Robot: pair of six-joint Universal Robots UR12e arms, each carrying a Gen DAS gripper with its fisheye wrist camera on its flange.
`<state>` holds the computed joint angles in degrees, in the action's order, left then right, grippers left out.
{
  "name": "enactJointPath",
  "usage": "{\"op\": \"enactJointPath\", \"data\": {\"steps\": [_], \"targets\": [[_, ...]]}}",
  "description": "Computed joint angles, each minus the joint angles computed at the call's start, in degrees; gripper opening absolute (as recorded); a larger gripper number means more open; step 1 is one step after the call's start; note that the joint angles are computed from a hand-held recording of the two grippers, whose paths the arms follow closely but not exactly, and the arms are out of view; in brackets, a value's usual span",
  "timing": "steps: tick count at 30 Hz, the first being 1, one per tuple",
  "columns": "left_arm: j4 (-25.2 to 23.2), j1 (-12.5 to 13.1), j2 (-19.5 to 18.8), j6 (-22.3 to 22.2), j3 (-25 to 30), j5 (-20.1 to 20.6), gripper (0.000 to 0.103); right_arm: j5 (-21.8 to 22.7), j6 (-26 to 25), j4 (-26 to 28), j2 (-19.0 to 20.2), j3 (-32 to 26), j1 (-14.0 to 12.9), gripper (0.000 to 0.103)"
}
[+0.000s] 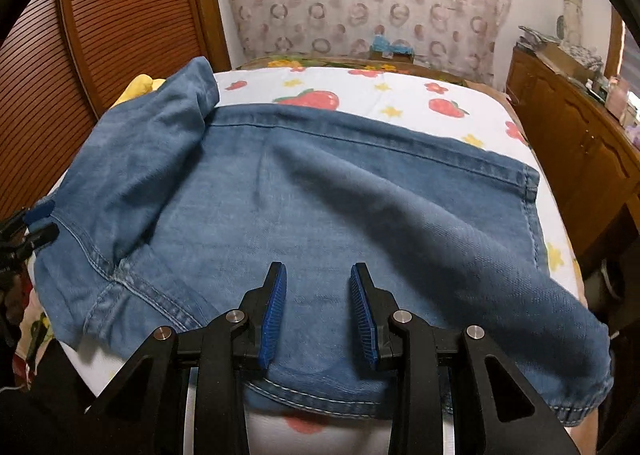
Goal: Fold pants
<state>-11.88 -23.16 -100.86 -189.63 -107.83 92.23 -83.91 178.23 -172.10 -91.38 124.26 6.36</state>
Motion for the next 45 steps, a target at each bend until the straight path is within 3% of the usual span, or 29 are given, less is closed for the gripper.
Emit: {"op": "enactJointPath", "data": {"steps": [6,13,26,39,45], "targets": [[1.35,-0.43,0.45,-0.9,0.16,0.54,0.08,-0.87,0.44,-5.52,1.04,1.69,0.69,0.041],[2.66,-1.47,0.36,0.13,1.65,-1.44,0.08,-6.24,-0.77,-7.19,2.34,1.41,3.35,0.046],[-0.43,-3.85,-2.47,2.28,5.34,-2.85,0.08,-6.11,-0.73,-7.31,2.27,1.24,3.35,0.046],[-2.58,-4.55,-3.69,1.81,6.17,-3.09,0.08,-5.65,-1.24,-7.44,2.29,1.31,2.94,0.047],[-3.49,-5.01,-4.35,2.09,6.44,-2.13,0.08,-3.79,1.61,-6.82,-0.43,3.03,0.98,0.048]]}}
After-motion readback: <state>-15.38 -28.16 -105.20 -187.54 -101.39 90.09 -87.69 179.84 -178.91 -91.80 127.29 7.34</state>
